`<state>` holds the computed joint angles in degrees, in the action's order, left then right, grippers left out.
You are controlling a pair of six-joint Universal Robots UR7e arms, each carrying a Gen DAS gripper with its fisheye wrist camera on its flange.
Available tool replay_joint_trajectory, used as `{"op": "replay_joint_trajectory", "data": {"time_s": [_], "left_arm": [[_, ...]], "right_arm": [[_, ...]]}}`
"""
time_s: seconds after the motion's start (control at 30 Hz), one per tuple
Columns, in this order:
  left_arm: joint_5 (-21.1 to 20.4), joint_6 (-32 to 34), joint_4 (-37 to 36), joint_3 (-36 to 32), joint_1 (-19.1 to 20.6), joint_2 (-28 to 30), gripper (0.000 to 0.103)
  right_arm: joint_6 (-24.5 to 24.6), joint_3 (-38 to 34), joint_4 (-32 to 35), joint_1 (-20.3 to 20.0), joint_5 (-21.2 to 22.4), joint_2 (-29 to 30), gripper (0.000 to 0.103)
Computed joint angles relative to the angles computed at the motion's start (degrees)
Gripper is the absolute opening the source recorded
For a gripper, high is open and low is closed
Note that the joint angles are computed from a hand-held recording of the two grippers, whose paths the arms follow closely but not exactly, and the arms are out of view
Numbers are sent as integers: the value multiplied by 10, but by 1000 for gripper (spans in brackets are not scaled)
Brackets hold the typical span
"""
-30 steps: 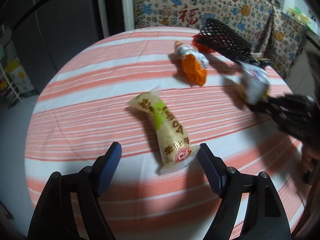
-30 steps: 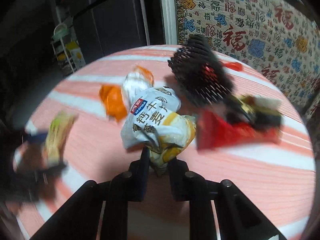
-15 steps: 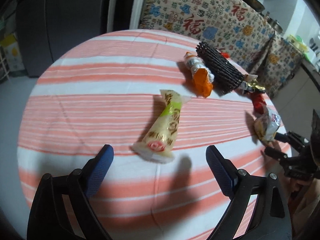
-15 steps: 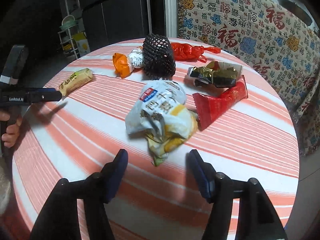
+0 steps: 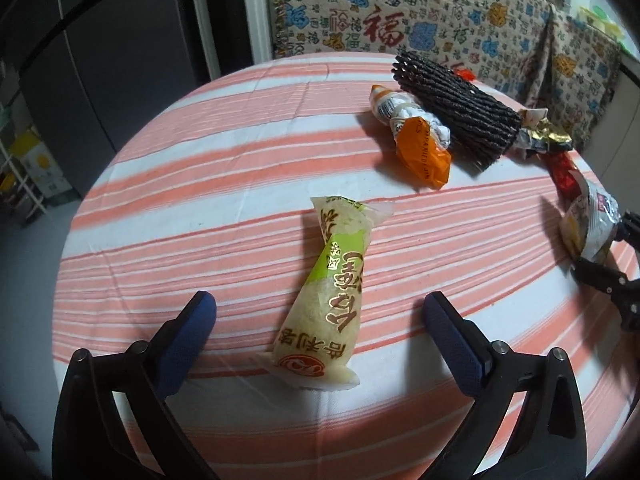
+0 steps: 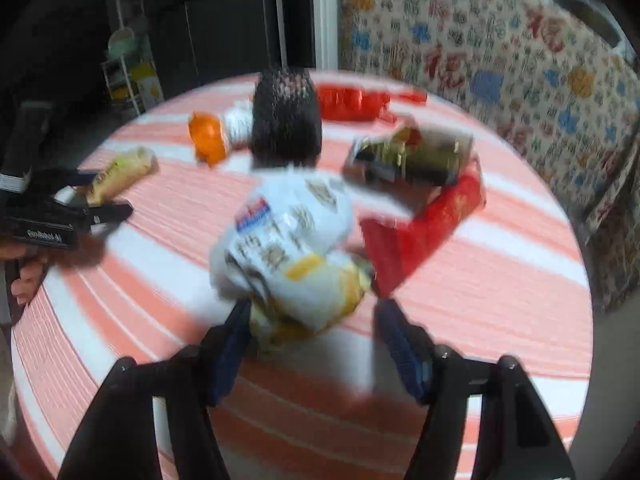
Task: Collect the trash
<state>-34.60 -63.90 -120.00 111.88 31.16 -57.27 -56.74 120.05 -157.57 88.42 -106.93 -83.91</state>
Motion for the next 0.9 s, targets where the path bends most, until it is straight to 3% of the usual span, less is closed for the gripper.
{"op": "replay_joint_trajectory", "data": {"time_s": [0.17,0.23,0.4,0.43,0.47,0.5,0.57,0.63,0.9], "left_arm": [[0,-6,4,2,-1,-2,102],[-3,-1,-4,10,-6,-8,96],[-1,50,-36,13,-12,-4,83],[-3,58,-42,13,-13,-3,68],[-6,62,-47,14,-13,-3,47],[-6,65,-53,16,-14,-5,37],[-5,61,-67,22,-15,-10,27],[-4,59,-90,31,-20,-16,25],[-8,77,-164,30,-55,-15,23]], "right_arm": [[9,-5,10,5,4,8,72],[25,-10,23,2,21,3,72],[-43,10,-17,11,42,-18,72],[-46,11,-17,11,47,-19,69],[-42,6,-5,11,50,-19,52],[-34,-2,18,13,45,-17,39],[-20,-13,43,14,37,-15,27],[-2,-17,55,15,40,-23,19],[69,-30,135,5,93,-80,17]]}}
